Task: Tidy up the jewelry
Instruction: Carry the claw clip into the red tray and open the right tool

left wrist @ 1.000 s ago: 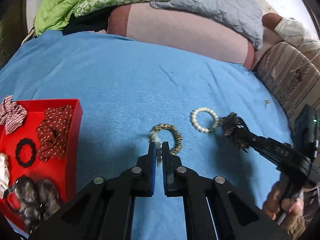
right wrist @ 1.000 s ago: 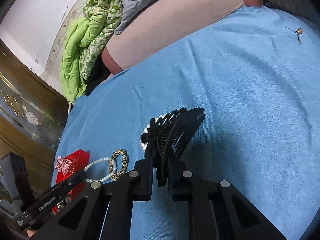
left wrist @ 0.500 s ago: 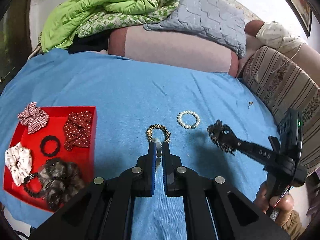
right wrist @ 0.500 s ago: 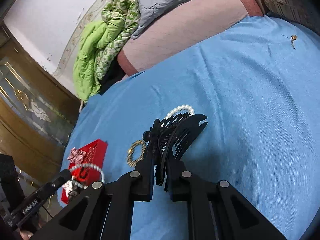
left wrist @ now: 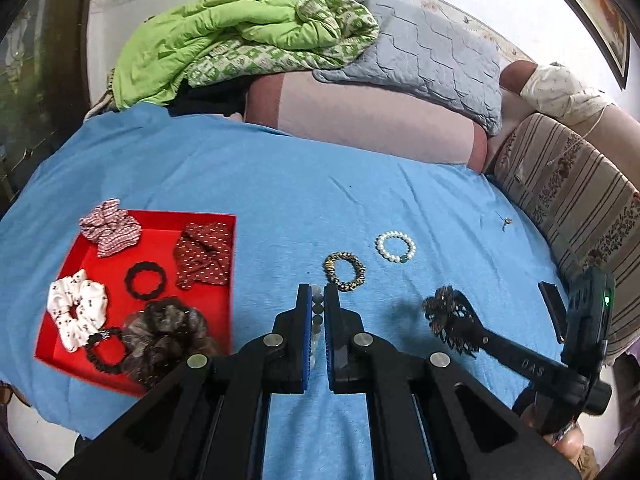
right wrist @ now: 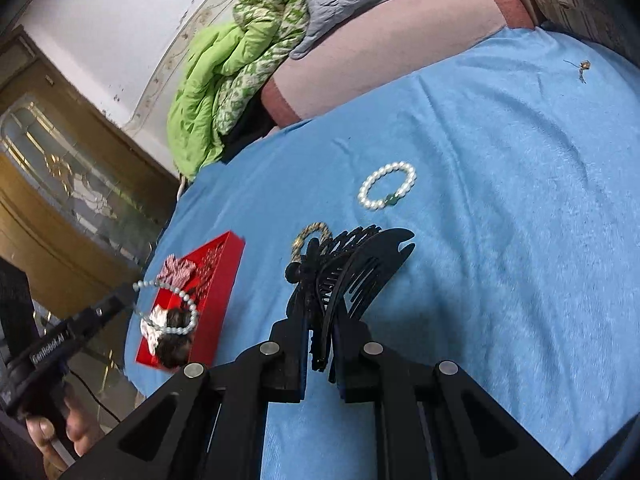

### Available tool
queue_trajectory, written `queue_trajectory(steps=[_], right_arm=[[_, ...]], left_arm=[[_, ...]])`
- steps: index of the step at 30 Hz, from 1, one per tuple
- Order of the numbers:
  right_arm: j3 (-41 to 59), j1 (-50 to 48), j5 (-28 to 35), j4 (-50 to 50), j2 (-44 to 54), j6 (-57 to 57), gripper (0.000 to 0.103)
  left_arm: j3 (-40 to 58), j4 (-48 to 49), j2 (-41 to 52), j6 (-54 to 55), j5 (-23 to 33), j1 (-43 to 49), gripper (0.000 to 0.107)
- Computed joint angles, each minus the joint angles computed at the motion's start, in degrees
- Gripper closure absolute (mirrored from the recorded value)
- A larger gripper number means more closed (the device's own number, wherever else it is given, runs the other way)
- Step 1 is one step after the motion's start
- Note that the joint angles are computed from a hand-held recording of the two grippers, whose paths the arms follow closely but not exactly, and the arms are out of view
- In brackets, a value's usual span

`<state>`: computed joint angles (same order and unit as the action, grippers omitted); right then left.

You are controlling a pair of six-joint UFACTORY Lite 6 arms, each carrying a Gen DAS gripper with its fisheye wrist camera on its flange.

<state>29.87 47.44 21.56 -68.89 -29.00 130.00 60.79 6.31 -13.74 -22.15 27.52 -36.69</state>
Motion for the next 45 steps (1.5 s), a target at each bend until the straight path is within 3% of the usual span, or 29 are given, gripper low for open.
queue_trajectory(steps=[14, 24, 32, 39, 45], right_arm=[[17.74, 14.24, 17.47, 11.23, 16.82, -15.14, 0.091], [33.46, 18.10, 26.13, 16.96, 29.55, -28.48, 0.091], [46.12, 17.85, 29.07, 19.67, 38.30, -37.20, 0.091], [58.37, 17.24, 30.18, 21.94, 46.48, -44.59, 0.091], [71.21, 16.23, 30.35, 24.52, 55.02, -52.37, 0.091]], left_arm=[[-5.66, -0.90, -7.86, 3.34, 0.74, 5.88, 0.102], [-9.17, -6.48, -11.43, 11.43, 0.26, 12.33, 0.102], [-10.94, -9.51, -13.99, 18.92, -0.52, 19.76, 0.102], [-11.10, -17.42, -14.10, 31.20, -1.20, 28.35, 0.102], [-6.37, -34.58, -8.70, 51.57, 1.94, 38.18, 0.102]])
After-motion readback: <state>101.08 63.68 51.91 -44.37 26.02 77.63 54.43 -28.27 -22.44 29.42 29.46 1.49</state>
